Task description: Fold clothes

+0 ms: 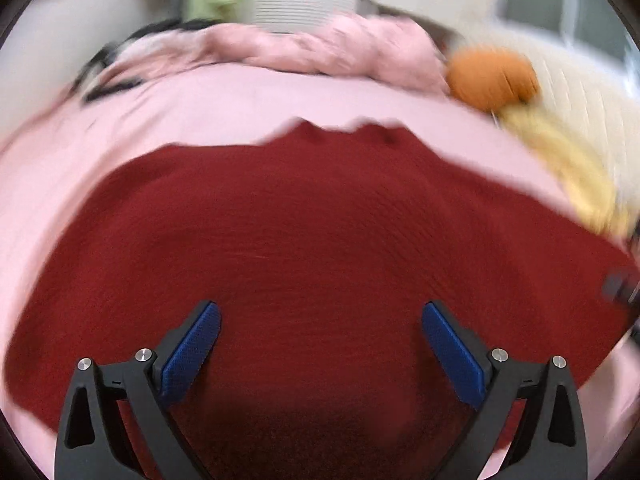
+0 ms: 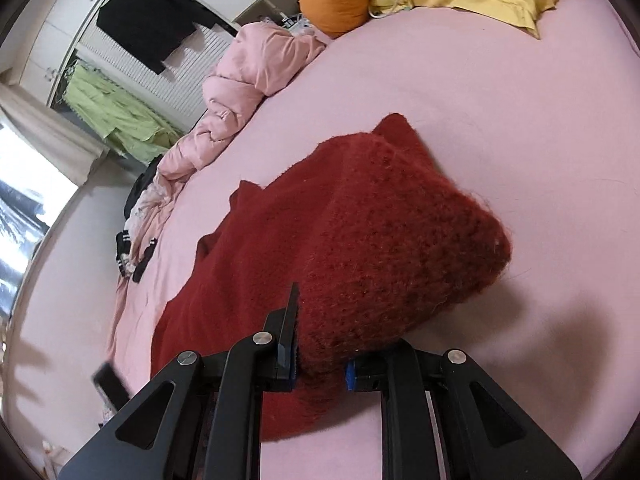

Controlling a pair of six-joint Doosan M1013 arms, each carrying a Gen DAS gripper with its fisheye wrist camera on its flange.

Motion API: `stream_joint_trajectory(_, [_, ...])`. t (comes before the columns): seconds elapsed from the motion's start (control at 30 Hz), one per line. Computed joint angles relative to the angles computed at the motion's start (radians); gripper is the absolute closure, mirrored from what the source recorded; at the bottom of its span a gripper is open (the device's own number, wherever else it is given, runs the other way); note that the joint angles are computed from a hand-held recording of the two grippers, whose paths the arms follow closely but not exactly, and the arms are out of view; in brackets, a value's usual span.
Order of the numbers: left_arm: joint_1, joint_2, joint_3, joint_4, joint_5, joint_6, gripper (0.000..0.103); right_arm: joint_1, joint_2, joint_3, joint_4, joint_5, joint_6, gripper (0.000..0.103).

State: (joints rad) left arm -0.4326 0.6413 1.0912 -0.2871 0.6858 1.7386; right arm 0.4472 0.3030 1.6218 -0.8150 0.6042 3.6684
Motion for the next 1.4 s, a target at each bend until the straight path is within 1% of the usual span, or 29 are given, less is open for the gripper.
stream_joint_trajectory(0.03, [0.016,-0.004,-0.004,0.002,0.015,-0.001,0.001,-0.002,0.000,-0.001,0.023,0.008,-0.015,0.087])
stream_joint_trajectory(0.1, [0.032,-0.006,-0.011,0.116,0.037,-0.010,0.001,-0.002,0.004,-0.005,0.046,0.021,-0.019,0.087])
stream_joint_trajectory(0.17, [0.038,0.025,-0.041,0.247,0.126,-0.019,0.001,0.003,0.010,-0.014,0.042,0.035,-0.015,0.087])
stream_joint_trajectory(0.2, [0.044,0.043,-0.056,0.289,0.168,-0.003,0.000,0.007,0.015,-0.024,0.038,0.046,-0.024,0.087])
stream_joint_trajectory(0.23, [0.049,0.042,-0.051,0.279,0.158,0.002,0.000,0.011,0.020,-0.033,0.033,0.058,-0.032,0.087])
stream_joint_trajectory(0.3, [0.069,0.034,-0.028,0.179,0.111,0.058,0.000,0.017,0.029,-0.055,0.041,0.083,-0.060,0.087])
stream_joint_trajectory(0.37, [0.069,0.012,-0.005,0.178,0.060,0.062,0.000,0.021,0.032,-0.069,0.038,0.098,-0.058,0.086])
stream_joint_trajectory(0.43, [0.073,-0.003,0.030,0.158,-0.007,0.079,0.000,0.027,0.031,-0.079,0.024,0.118,-0.054,0.087])
stream_joint_trajectory(0.47, [0.076,-0.007,0.035,0.147,-0.017,0.088,0.000,0.029,0.034,-0.088,0.032,0.131,-0.069,0.087])
stream_joint_trajectory(0.5, [0.072,0.014,0.018,0.185,0.026,0.068,0.000,0.031,0.038,-0.098,0.041,0.146,-0.087,0.087])
stream_joint_trajectory(0.53, [0.072,0.023,0.011,0.185,0.038,0.076,0.000,0.032,0.042,-0.107,0.051,0.161,-0.104,0.087])
stream_joint_trajectory(0.57, [0.073,0.028,0.009,0.176,0.035,0.090,0.000,0.034,0.046,-0.115,0.060,0.172,-0.116,0.087])
stream_joint_trajectory(0.6, [0.075,0.032,-0.005,0.171,0.055,0.094,0.000,0.036,0.049,-0.122,0.069,0.182,-0.124,0.087])
stream_joint_trajectory(0.63, [0.079,0.032,-0.014,0.153,0.069,0.109,0.000,0.037,0.051,-0.127,0.074,0.189,-0.129,0.087])
stream_joint_trajectory(0.67, [0.087,0.024,-0.009,0.119,0.061,0.136,0.000,0.039,0.054,-0.135,0.076,0.195,-0.137,0.087])
stream_joint_trajectory(0.77, [0.119,-0.032,0.072,0.015,-0.070,0.175,0.000,0.049,0.072,-0.184,0.077,0.244,-0.222,0.087])
stream_joint_trajectory(0.87, [0.169,-0.070,0.150,-0.143,-0.196,0.188,0.000,0.060,0.104,-0.260,0.080,0.300,-0.339,0.087])
stream_joint_trajectory(0.9, [0.181,-0.076,0.169,-0.144,-0.231,0.139,0.000,0.064,0.117,-0.289,0.076,0.313,-0.376,0.087])
stream_joint_trajectory(0.93, [0.190,-0.080,0.185,-0.106,-0.262,0.052,0.000,0.070,0.134,-0.323,0.071,0.328,-0.413,0.087])
stream_joint_trajectory(0.97, [0.196,-0.079,0.184,-0.043,-0.258,-0.062,0.000,0.075,0.151,-0.359,0.065,0.342,-0.450,0.087])
stream_joint_trajectory(1.0, [0.204,-0.077,0.179,-0.033,-0.250,-0.130,0.000,0.081,0.172,-0.397,0.059,0.354,-0.489,0.087])
stream_joint_trajectory(1.03, [0.213,-0.082,0.192,-0.075,-0.276,-0.148,0.000,0.087,0.192,-0.438,0.053,0.364,-0.528,0.087])
stream_joint_trajectory(1.1, [0.219,-0.096,0.219,-0.096,-0.339,-0.190,0.000,0.096,0.240,-0.526,0.063,0.373,-0.620,0.087])
stream_joint_trajectory(1.17, [0.223,-0.101,0.228,-0.124,-0.350,-0.189,0.000,0.106,0.294,-0.622,0.086,0.374,-0.722,0.087])
stream_joint_trajectory(1.27, [0.229,-0.108,0.243,-0.171,-0.350,-0.175,0.000,0.123,0.388,-0.769,0.168,0.367,-0.888,0.087])
stream_joint_trajectory(1.33, [0.232,-0.107,0.247,-0.213,-0.351,-0.160,0.000,0.135,0.453,-0.864,0.232,0.376,-0.993,0.087])
stream_joint_trajectory(1.4, [0.234,-0.124,0.274,-0.253,-0.358,-0.132,0.000,0.147,0.533,-0.976,0.314,0.432,-1.127,0.087])
